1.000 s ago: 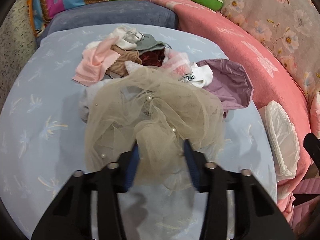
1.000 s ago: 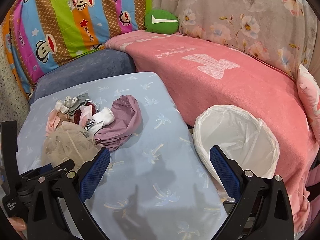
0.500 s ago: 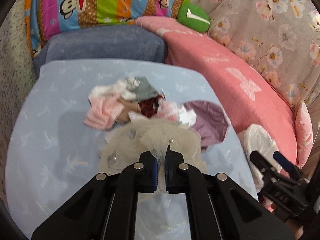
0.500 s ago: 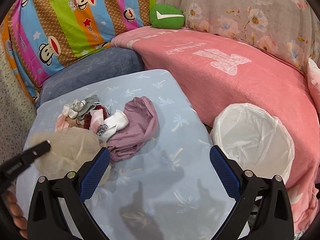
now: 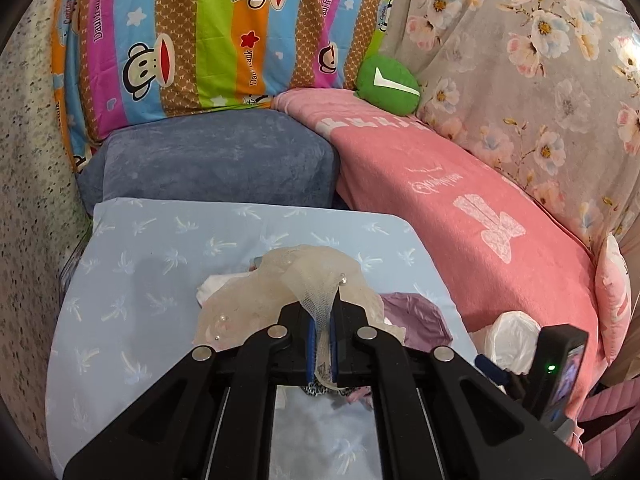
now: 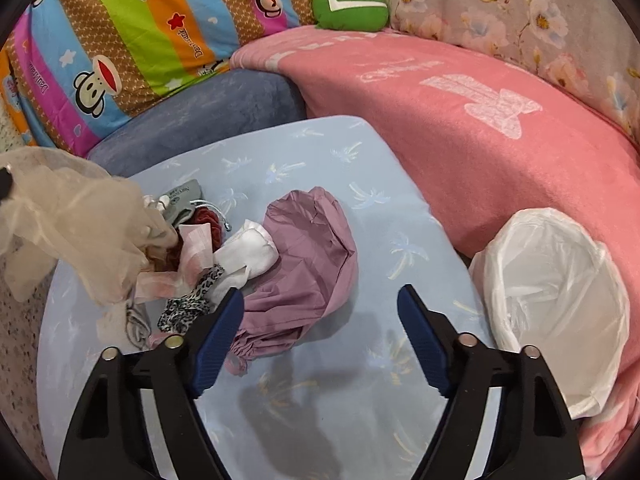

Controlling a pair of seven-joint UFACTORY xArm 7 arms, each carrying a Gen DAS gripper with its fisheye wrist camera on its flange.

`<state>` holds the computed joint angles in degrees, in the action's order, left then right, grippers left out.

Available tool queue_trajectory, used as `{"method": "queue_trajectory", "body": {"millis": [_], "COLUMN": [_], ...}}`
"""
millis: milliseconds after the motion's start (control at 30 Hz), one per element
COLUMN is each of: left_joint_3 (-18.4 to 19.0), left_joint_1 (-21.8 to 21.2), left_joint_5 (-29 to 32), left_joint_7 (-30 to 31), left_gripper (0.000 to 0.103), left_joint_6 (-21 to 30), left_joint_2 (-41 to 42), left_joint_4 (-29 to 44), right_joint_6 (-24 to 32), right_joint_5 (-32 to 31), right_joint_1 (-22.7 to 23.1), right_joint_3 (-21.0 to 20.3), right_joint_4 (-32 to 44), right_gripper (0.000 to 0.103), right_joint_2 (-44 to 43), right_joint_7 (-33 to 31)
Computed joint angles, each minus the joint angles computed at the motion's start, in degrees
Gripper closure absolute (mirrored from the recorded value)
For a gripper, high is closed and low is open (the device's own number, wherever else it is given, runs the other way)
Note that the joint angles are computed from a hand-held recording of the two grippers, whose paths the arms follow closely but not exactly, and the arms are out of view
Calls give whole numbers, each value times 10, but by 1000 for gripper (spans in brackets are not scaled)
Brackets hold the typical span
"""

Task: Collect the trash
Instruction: 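Lift the tulle with the left tool while the right tool grasps the mauve cloth, then carry both cloths over the white bin and open both tools to drop them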

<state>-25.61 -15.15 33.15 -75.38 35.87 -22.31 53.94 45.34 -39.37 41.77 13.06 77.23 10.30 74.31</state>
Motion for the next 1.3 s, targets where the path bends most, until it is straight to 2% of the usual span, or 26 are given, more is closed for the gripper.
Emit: {"method": "queue_trajectory", "body": {"millis": [33, 133, 200, 233, 367, 467, 833, 1133, 1300], "left_joint_3": [1, 0, 0, 0, 0, 1, 12, 35, 56], "left_joint_1": [1, 4, 2, 0, -9, -20, -98, -194, -247], "left_joint_5": [1, 8, 11, 14, 28, 40, 91, 125, 123], "left_joint_7": [-1, -4, -4, -4, -6, -7, -9, 14, 45], "left_gripper": [98, 98, 98, 98, 98, 98, 98, 98, 98], "left_joint_6": [-4, -10, -12, -9, 0, 12, 49, 83, 93], "left_joint_2": [1, 14, 25, 29, 49, 66, 154, 277, 355], "left_joint_4": [-1, 6, 12, 16, 39, 62, 173, 312, 402], "right_joint_6": [-6, -29, -38, -40, -63, -56, -37, -49, -56], "right_joint_5": [9, 37, 52, 53, 41, 19, 2, 49, 85], "right_joint_1": [-4, -13, -15, -14, -17, -24, -105, -179, -213], "right_joint_3": [-1, -5, -8, -11, -17, -13, 29, 28, 20], "right_joint_4": [2, 4, 3, 2, -22, -27, -88, -185, -240], "right_gripper": [40, 65, 95, 100, 102, 102, 102, 102, 102], "right_joint_2": [7, 24, 29, 29, -5, -34, -186, -330, -393], "right_joint_7": [-3, -26, -42, -44, -28, -19, -43, -91, -123]}}
